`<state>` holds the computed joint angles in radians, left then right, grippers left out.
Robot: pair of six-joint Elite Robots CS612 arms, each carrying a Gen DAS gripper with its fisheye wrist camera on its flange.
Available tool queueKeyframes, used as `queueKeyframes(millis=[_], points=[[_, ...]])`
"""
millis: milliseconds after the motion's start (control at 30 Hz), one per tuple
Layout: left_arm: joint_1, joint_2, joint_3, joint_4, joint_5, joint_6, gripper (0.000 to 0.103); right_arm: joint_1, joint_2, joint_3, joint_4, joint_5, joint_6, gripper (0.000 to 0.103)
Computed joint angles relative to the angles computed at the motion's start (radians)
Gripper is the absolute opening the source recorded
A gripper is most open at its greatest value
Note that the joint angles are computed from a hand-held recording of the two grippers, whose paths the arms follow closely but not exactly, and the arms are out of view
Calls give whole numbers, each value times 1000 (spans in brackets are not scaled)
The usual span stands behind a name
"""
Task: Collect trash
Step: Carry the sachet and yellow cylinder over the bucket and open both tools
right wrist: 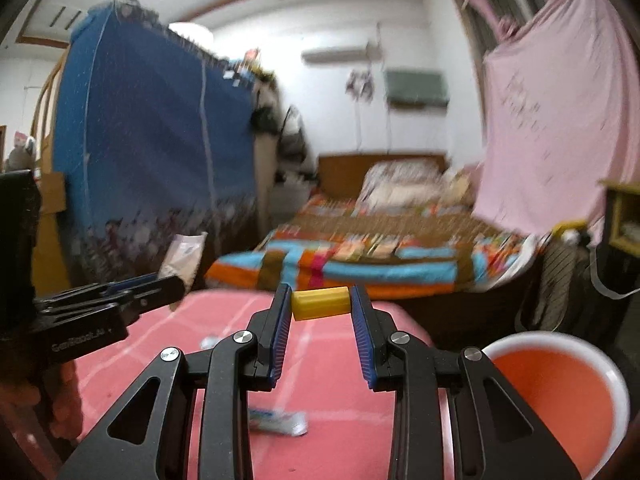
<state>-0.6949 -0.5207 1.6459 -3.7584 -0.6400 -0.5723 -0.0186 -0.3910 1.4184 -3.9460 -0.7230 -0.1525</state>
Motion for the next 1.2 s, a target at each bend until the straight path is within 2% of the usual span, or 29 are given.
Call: queueKeyframes(millis=[133,300,433,533,767,833,1000,1200], points=[[-17,31,-61,-102,42,136,16,-13,21,-29,-134,-42,119,28],[-27,62,-137,-192,25,313,16,-34,43,-67,-241,-117,255,28],[-26,80,-184,-205,-19,387,16,-46,51,-87,-243,-186,302,28],[-22,90,-209,-190,-61,406,17,-52,56,-99,-207,-234,304,28],[-15,105,-261,-84,-177,371,17,-60,56,-101,-127,-312,302,28],[-5,101,-269,-21,-249,335,17,-62,56,-103,-95,-331,305,28],[15,99,-293,98,-366,256,17,-65,51,-95,-34,-363,321,28],[29,104,-326,226,-463,191,18,-70,46,-88,10,-383,338,28]])
